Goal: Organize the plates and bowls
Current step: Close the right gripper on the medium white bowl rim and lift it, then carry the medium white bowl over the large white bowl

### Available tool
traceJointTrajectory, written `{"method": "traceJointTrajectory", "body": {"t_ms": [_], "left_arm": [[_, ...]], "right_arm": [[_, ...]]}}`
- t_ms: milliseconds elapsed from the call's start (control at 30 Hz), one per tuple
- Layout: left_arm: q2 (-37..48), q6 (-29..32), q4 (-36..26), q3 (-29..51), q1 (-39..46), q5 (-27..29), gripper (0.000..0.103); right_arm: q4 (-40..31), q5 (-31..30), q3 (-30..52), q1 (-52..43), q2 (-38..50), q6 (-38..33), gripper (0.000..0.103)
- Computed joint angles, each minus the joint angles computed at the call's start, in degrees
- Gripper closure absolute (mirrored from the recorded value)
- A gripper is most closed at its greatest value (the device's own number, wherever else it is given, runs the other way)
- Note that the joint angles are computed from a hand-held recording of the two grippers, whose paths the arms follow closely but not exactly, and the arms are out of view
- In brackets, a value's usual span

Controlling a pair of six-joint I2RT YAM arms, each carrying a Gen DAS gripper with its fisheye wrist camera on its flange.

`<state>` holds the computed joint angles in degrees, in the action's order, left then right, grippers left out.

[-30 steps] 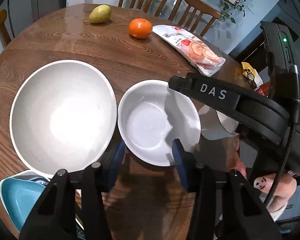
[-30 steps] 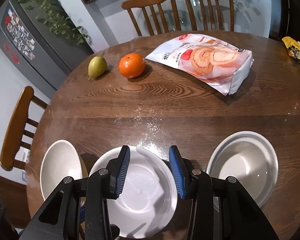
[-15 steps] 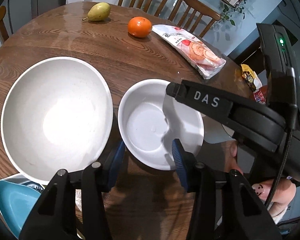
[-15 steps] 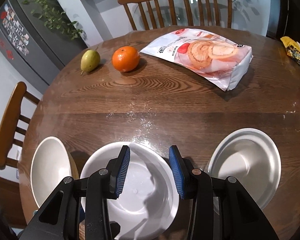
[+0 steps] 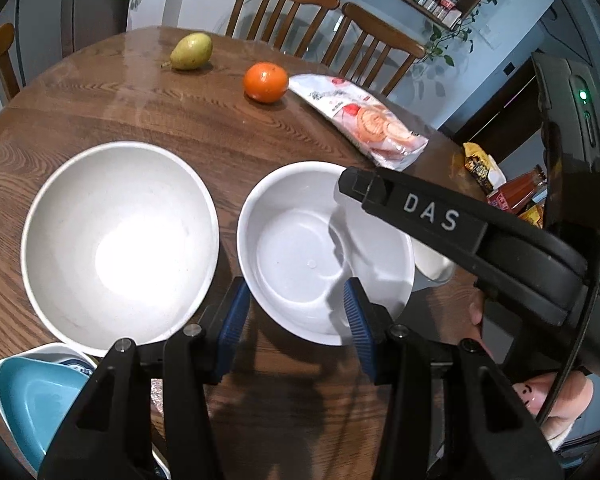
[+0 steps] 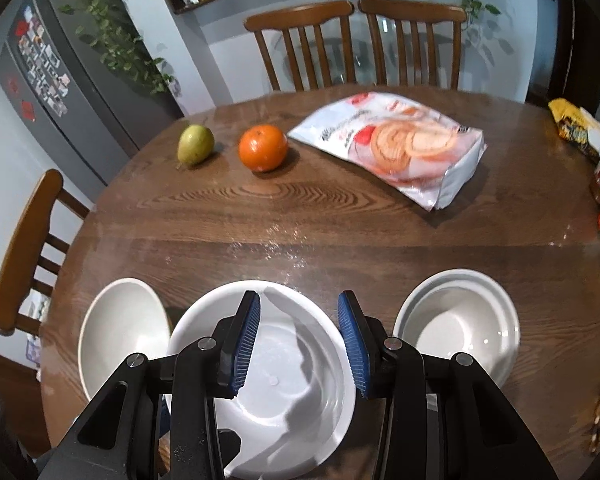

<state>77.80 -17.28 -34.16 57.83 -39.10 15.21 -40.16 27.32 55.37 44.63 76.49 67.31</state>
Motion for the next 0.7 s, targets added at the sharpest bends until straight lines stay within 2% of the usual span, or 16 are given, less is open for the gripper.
{"method": "traceJointTrajectory", "body": {"t_ms": [700], "left_arm": [[-6.65,1.5,-1.79,0.19,3.26,-0.49,0.054]], "right_arm": [[-2.03,9.23,4.39,7.93,-2.4,1.11,0.059]]}}
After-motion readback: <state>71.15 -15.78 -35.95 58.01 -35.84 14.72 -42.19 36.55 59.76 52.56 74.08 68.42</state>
